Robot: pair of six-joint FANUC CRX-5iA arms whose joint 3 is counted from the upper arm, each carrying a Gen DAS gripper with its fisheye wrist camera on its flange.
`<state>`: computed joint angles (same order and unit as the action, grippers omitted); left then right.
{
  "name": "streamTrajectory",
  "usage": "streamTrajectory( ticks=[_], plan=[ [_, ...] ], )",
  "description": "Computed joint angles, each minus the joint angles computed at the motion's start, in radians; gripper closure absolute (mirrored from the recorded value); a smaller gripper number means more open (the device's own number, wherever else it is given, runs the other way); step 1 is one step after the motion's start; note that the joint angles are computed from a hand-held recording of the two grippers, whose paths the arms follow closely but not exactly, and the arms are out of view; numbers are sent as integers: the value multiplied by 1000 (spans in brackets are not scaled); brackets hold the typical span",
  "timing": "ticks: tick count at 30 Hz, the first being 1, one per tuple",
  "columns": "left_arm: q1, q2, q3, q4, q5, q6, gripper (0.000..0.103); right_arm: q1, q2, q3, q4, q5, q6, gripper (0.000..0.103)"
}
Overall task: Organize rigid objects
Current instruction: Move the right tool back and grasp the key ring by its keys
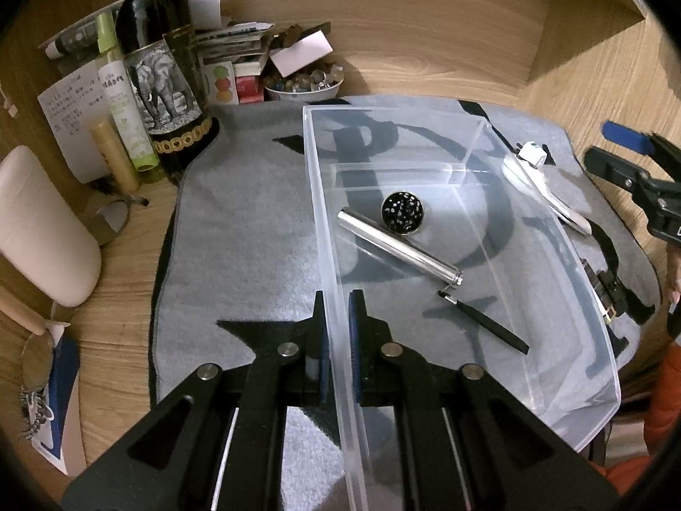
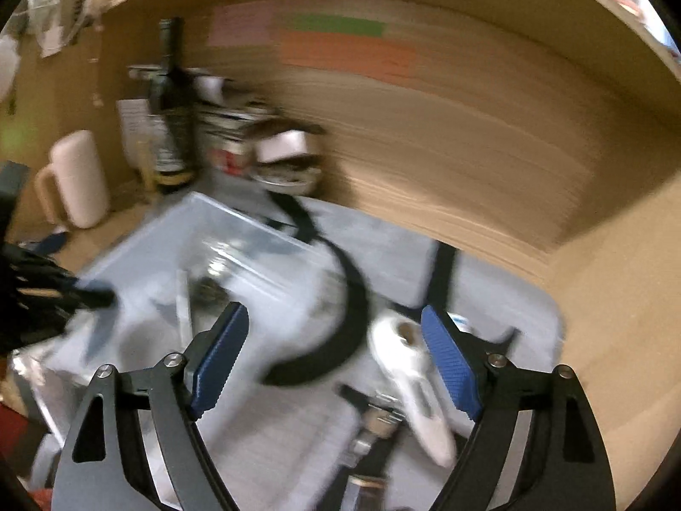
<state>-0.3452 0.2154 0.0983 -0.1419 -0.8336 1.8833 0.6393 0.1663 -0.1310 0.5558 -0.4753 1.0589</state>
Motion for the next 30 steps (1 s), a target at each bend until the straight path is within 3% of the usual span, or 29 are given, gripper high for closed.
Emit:
streamTrajectory(
  ticks=[6,12,19,30],
  plan=[
    [-6,10,21,-18,-23,22,95,-49,-50,-96,43,20,-102,22],
    [-15,20,43,-41,-49,48,97,-55,-54,-101,-98,-1,-7,24],
    [-18,23,49,-51,-57,58,97,-67,18,21,-385,-124,248,59],
    [-11,24,43,-31,-45,40,97,-102,115,129,-447,-218,286,68]
  ],
)
